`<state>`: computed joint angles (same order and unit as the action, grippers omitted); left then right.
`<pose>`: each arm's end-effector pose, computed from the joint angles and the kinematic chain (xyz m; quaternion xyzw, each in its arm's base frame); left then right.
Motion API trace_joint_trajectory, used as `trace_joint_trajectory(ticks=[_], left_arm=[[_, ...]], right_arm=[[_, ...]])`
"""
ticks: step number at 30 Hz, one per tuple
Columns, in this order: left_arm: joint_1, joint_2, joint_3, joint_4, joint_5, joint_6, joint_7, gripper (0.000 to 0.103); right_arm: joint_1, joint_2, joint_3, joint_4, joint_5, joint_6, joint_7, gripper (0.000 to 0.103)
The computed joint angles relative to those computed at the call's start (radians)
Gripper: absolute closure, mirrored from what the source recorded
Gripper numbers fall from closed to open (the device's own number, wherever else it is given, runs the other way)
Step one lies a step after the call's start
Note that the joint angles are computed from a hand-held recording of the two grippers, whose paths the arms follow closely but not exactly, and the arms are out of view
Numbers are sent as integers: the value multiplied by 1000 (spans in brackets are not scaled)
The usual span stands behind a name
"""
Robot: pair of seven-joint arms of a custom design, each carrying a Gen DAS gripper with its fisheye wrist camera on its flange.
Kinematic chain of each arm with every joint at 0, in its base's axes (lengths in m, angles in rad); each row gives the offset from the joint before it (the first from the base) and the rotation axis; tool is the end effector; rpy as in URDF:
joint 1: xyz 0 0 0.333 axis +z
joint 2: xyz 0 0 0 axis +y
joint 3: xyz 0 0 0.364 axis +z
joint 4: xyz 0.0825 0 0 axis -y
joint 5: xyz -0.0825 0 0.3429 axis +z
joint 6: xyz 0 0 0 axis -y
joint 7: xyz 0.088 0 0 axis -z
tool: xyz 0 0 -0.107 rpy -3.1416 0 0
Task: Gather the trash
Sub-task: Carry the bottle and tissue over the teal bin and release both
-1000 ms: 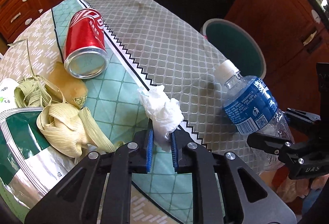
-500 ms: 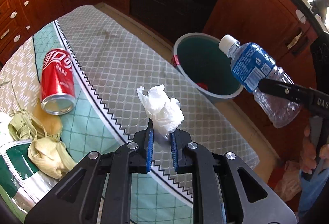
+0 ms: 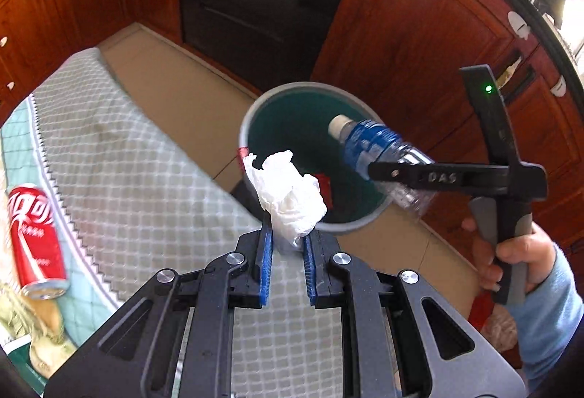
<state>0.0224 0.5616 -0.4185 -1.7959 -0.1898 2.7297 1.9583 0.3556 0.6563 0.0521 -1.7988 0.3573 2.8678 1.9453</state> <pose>0.6501 -0.2120 0.3693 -0.4853 0.8373 -0.2501 0.0299 0.6429 0.2497 0.2930 -0.5752 0.7873 0.0121 0.2216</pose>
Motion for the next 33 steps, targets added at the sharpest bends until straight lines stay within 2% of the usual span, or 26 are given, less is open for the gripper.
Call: trace_joint_trajectory(ticks=[7,9,15,19,22,23,25,27,28,30,32,33], left_arm=[[-73,76,23,112,55,-60,-39,88],[-88,93,30,136,68,-73,-52,88],[-130,139,53,201,110,-107,-90,88],[-145,166,59,235,131,-123,-108,88],[-147,194,60,274,142,-144,-103,88],[-147,199,60,279,144,-146,-101,87],[-151,208,61,287,148,-149,-103,87],[-161,227,66,319,154,-168,-110,86],[-169,240,69,343,157,-185,-115,84],[-177,255,70,372,160,-201,-117,73],[-198,252,90,367,178,-165,-137,39],[-210,248,102,360,191,-137,-152,35]], right_arm=[[-47,55,38,58,40,-59,-18,39],[-41,54,26,51,40,-51,-18,37],[-53,27,42,4,65,1,-49,36],[-42,-15,30,-54,79,45,-42,28],[-22,-47,9,-95,83,76,-6,18],[-40,-54,31,-109,99,92,-12,14],[-75,-67,76,-133,140,125,-24,14],[-45,-77,43,-141,132,126,3,14],[-33,-81,29,-144,123,126,14,14],[-27,-100,17,-163,113,129,23,14],[-35,-109,28,-174,113,141,19,14],[-34,-113,27,-179,111,144,20,14]])
